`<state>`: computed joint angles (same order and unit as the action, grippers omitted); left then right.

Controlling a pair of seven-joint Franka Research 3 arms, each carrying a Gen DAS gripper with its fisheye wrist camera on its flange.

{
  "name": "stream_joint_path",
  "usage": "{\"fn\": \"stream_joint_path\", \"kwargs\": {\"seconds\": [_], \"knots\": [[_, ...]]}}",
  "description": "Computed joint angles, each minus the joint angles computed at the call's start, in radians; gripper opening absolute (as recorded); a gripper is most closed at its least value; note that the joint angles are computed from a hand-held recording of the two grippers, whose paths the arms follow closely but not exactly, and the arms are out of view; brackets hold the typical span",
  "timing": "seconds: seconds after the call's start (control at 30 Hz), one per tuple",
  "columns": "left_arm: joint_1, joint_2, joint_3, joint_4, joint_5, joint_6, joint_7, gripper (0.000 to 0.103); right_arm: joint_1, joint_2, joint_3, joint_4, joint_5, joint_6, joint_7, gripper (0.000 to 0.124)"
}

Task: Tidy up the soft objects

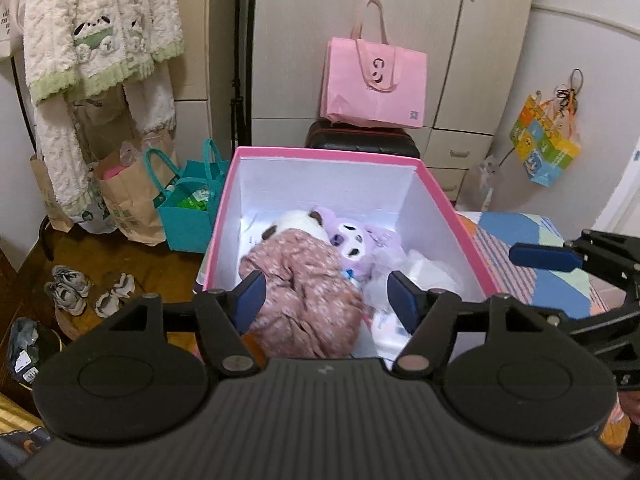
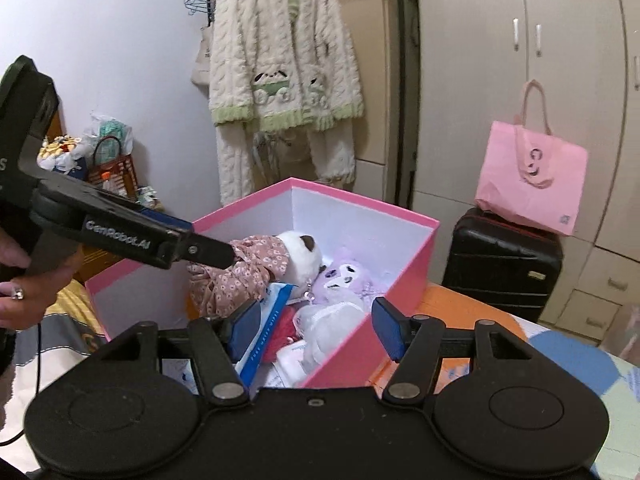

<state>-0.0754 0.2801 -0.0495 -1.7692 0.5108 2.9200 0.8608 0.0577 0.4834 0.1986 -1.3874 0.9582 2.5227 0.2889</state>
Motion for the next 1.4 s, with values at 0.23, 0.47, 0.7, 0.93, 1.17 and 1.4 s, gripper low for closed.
{"fn": "stream_joint_path", "kwargs": {"seconds": [0.23, 0.47, 0.7, 0.93, 1.17, 1.4], "knots": [[-0.020, -0.080, 0.004, -0.095, 0.050, 0.053, -0.055, 0.076, -0.018, -0.090, 0.002, -0.109, 0.095, 0.046, -0.062, 0.067], [-0.040, -0.158, 0.009, -0.159, 0.214, 0.066, -0.191, 0.090, -0.010, -0.189, -0.028, -0.219, 0.219, 0.090, -0.142, 0.070], [-0.038, -0.201, -0.030, -0.172, 0.361, 0.012, -0.324, 0.097, 0.012, -0.269, -0.074, -0.307, 0.311, 0.134, -0.194, 0.076], [-0.060, -0.254, -0.073, -0.165, 0.684, -0.120, -0.581, 0.103, 0.024, -0.316, -0.109, -0.357, 0.372, 0.154, -0.222, 0.082], [-0.042, -0.279, -0.108, -0.202, 0.634, -0.061, -0.596, 0.103, 0.034, -0.327, -0.127, -0.376, 0.401, 0.204, -0.211, 0.097], [-0.053, -0.277, -0.120, -0.207, 0.653, -0.059, -0.535, 0.103, 0.063, -0.357, -0.139, -0.425, 0.290, 0.355, -0.008, 0.103]]}}
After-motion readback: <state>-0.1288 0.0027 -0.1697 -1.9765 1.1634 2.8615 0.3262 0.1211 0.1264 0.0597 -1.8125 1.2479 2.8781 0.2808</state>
